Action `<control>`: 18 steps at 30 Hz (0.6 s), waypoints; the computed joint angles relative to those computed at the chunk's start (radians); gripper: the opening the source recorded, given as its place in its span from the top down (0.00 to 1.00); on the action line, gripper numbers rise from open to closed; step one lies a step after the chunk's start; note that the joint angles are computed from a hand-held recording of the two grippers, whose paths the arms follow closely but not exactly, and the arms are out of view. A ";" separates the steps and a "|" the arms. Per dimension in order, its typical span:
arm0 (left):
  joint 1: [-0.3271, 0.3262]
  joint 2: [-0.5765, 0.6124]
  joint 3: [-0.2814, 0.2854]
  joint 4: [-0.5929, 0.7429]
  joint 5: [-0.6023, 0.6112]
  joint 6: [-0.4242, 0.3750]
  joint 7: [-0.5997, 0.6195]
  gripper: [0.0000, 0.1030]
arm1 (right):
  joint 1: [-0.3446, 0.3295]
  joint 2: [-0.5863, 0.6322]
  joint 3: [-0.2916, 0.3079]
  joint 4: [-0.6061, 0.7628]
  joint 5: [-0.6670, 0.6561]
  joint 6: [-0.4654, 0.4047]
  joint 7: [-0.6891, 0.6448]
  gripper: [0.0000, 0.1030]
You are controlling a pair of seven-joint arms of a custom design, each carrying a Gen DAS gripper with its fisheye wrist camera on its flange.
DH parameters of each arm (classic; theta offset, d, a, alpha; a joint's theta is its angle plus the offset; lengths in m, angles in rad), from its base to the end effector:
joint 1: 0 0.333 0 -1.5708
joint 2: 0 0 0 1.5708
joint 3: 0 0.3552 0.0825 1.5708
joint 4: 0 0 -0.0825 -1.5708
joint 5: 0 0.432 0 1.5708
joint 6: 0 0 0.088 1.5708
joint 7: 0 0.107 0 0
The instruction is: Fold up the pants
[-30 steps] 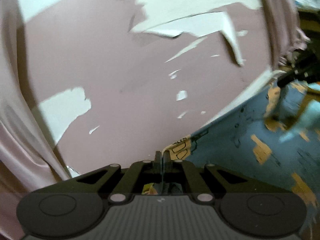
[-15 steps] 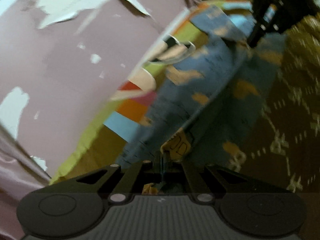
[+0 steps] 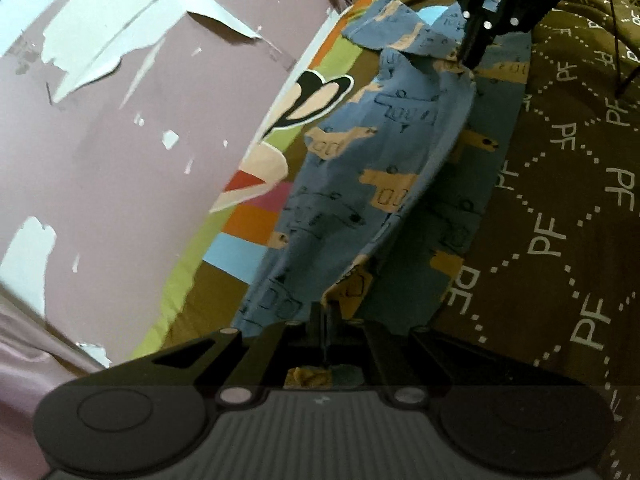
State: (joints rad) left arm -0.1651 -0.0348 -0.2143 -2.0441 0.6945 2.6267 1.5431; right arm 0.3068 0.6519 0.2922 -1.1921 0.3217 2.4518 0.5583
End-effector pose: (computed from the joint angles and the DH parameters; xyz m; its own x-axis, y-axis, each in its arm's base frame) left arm 0.5769 -0.2481 0.5402 -0.5225 -0.6306 -0.5738 -0.4856 0.7733 -0.4077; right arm 0.7435 0.4115 0.5056 0.9323 -0.3164 0.1754 -0.1269 -0.7401 -0.6604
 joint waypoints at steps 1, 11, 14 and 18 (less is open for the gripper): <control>0.001 -0.001 0.001 -0.001 0.005 0.000 0.002 1.00 | -0.002 -0.003 0.002 -0.003 0.001 -0.007 -0.006 1.00; -0.017 0.005 -0.003 -0.035 -0.083 -0.029 0.149 1.00 | 0.003 -0.025 -0.009 -0.054 -0.020 -0.023 -0.031 1.00; -0.018 0.011 -0.002 -0.034 -0.095 -0.048 0.158 0.99 | 0.000 -0.033 -0.009 -0.069 -0.020 -0.027 -0.036 1.00; -0.024 0.034 0.001 0.001 -0.197 -0.107 0.176 0.91 | 0.019 -0.018 -0.031 -0.049 -0.050 -0.067 0.000 0.97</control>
State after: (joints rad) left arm -0.1892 -0.0006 -0.2128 -2.0432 0.4974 2.5198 1.7191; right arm 0.3254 0.6338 0.2613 -1.2411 0.2720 2.3851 0.5582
